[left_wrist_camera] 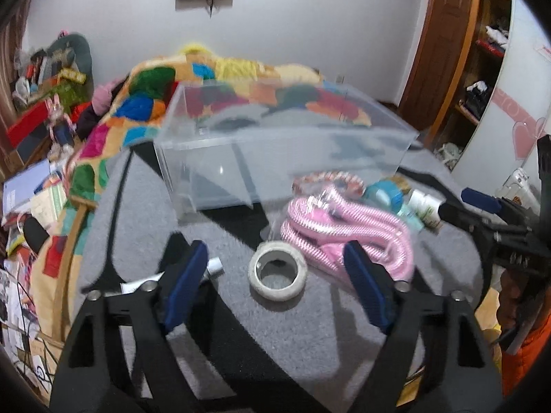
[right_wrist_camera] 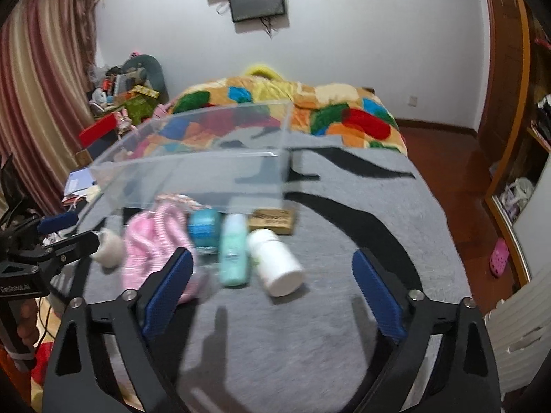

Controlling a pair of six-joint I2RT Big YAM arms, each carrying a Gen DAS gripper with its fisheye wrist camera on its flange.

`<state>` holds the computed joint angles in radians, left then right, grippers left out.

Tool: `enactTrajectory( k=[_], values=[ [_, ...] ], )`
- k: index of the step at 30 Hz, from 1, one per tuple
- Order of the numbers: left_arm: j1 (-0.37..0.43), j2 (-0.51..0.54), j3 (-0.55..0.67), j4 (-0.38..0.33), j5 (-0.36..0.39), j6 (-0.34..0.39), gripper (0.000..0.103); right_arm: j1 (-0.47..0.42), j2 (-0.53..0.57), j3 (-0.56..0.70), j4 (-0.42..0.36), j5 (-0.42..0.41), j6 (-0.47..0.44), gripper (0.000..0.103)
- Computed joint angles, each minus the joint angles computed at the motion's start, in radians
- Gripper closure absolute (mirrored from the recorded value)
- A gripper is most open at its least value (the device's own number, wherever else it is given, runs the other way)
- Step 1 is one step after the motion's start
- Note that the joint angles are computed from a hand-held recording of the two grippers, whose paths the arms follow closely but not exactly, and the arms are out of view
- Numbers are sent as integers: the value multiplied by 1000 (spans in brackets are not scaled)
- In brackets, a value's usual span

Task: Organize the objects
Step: 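Grasp the white tape roll with the left gripper while the right gripper grasps the white pill bottle, then carry the tape roll and pill bottle into the clear box and open both grippers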

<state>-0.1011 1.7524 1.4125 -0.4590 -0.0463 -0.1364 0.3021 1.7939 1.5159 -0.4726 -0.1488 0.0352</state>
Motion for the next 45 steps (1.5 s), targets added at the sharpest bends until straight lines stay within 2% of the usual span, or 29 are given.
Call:
enactTrajectory(
  k=[7, 9, 11, 13, 14, 26, 31, 35, 39, 45],
  values=[
    [10, 10, -19, 18, -12, 5, 33, -18, 72, 70, -65, -50, 10, 39],
    [8, 15, -12, 2, -17, 14, 41, -14, 82, 79, -73, -58, 5, 48],
    [9, 28, 9, -30, 5, 9, 60, -13, 85, 79, -67, -69, 6, 60],
    [12, 38, 19, -46, 37, -5, 64, -13, 85, 82, -72, -75, 5, 73],
    [13, 36, 15, -37, 32, -9, 64, -12, 85, 82, -76, -77, 2, 76],
    [25, -47, -15, 35, 19, 6, 64, -12, -3, 23, -4, -89, 7, 76],
    [42, -44, 36, 46, 16, 10, 64, 5, -22, 50, 32, -118, 9, 76],
    [58, -5, 115, 22, 31, 9, 64, 23, 1, 113, 29, -125, 9, 76],
    [65, 69, 223, -43, 26, 21, 64, 36, 70, 230, -29, -131, 18, 76],
    [70, 176, 368, -144, 39, 28, 64, 55, 229, 477, -206, -92, 6, 76]
  ],
)
